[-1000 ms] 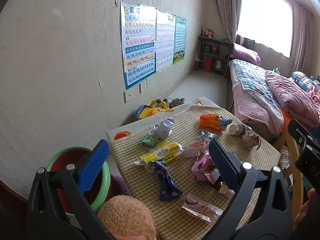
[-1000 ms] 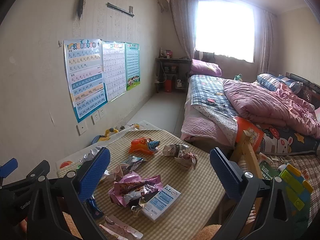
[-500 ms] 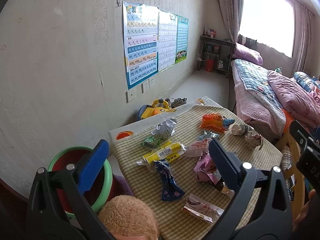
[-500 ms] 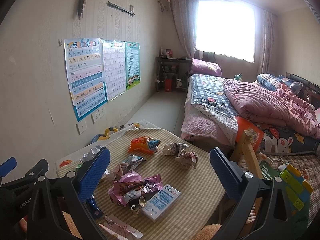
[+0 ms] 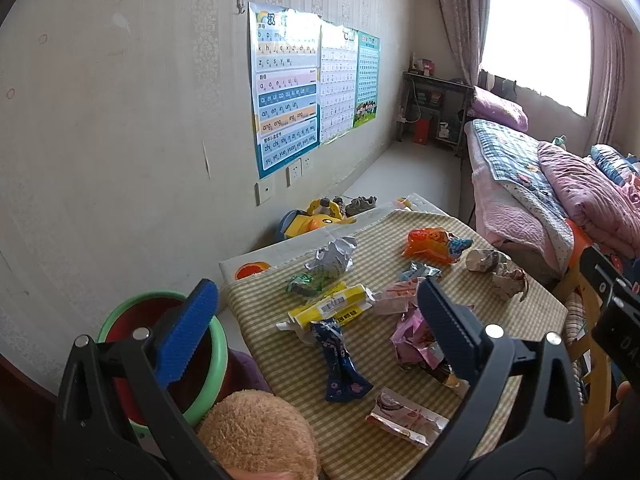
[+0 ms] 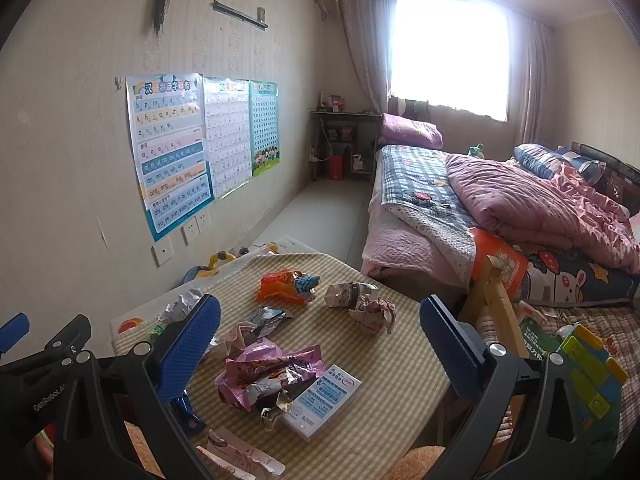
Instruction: Collect trash
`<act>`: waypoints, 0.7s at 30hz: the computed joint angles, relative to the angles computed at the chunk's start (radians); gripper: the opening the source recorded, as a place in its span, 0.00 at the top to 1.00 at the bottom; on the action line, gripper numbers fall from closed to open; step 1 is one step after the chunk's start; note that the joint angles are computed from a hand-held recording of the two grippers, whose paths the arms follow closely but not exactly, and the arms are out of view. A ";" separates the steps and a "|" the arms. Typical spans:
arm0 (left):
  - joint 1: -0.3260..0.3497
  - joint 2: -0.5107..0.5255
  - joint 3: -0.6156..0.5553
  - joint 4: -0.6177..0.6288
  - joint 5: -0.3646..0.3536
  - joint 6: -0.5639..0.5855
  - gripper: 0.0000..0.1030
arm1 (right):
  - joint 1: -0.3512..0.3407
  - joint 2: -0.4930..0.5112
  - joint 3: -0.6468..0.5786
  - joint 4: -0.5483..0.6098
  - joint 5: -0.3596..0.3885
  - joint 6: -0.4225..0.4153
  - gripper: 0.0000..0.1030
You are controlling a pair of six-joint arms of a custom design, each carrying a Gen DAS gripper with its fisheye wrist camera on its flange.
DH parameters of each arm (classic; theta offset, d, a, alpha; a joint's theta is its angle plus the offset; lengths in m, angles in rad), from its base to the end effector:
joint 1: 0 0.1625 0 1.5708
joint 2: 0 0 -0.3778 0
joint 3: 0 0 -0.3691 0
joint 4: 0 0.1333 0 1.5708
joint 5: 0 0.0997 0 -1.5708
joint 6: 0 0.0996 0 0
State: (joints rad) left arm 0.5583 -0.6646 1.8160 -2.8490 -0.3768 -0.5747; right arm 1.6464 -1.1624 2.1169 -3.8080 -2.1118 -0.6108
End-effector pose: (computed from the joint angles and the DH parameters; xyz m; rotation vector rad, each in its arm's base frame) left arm -0.3478 -0.4836 0.0346 0.3731 2.1008 -1.1279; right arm 0.1175 -0.4660 0.2794 0.2819 -2.0142 1.2880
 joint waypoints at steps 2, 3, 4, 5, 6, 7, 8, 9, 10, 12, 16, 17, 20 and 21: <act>0.001 -0.001 0.000 0.013 0.004 -0.008 0.05 | 0.000 0.000 0.000 -0.002 0.001 -0.002 0.07; 0.001 -0.002 0.000 0.018 0.004 -0.013 0.05 | -0.001 0.000 0.001 -0.003 0.001 -0.003 0.07; 0.001 -0.004 0.001 0.016 0.002 -0.014 0.05 | -0.001 0.000 0.001 -0.003 0.002 -0.003 0.07; 0.002 -0.005 0.002 0.017 0.001 -0.016 0.05 | -0.001 0.000 0.001 -0.004 0.002 -0.003 0.07; 0.001 -0.006 0.003 0.017 0.003 -0.017 0.05 | 0.000 0.000 0.000 -0.001 0.000 -0.001 0.07; 0.001 -0.006 0.004 0.018 0.005 -0.018 0.05 | 0.000 0.000 0.001 -0.001 0.000 0.000 0.07; 0.001 -0.007 0.004 0.019 0.005 -0.018 0.05 | -0.001 0.000 0.001 -0.001 0.001 0.000 0.07; 0.000 -0.007 0.004 0.025 0.006 -0.023 0.05 | 0.000 0.001 0.002 -0.003 0.000 0.000 0.07; 0.001 -0.007 0.004 0.026 0.005 -0.024 0.05 | -0.001 0.001 0.003 -0.003 0.001 0.000 0.07; 0.001 -0.007 0.002 0.033 0.006 -0.029 0.05 | 0.001 0.004 0.001 -0.004 -0.002 -0.001 0.07; -0.001 -0.007 0.002 0.045 0.012 -0.037 0.05 | 0.000 0.002 0.003 -0.003 0.000 0.001 0.07; -0.001 -0.007 0.001 0.049 0.013 -0.041 0.05 | 0.000 0.004 0.002 -0.004 -0.001 0.000 0.07; 0.001 -0.010 0.001 0.055 0.010 -0.052 0.05 | 0.001 0.003 0.002 -0.002 -0.002 0.002 0.07; 0.001 -0.010 0.001 0.054 0.011 -0.051 0.05 | 0.001 0.004 0.002 -0.002 -0.002 0.002 0.07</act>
State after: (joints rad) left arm 0.5593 -0.6745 1.8174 -2.7953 -0.3654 -0.6258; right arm 1.6474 -1.1580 2.1190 -3.8104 -2.1137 -0.6085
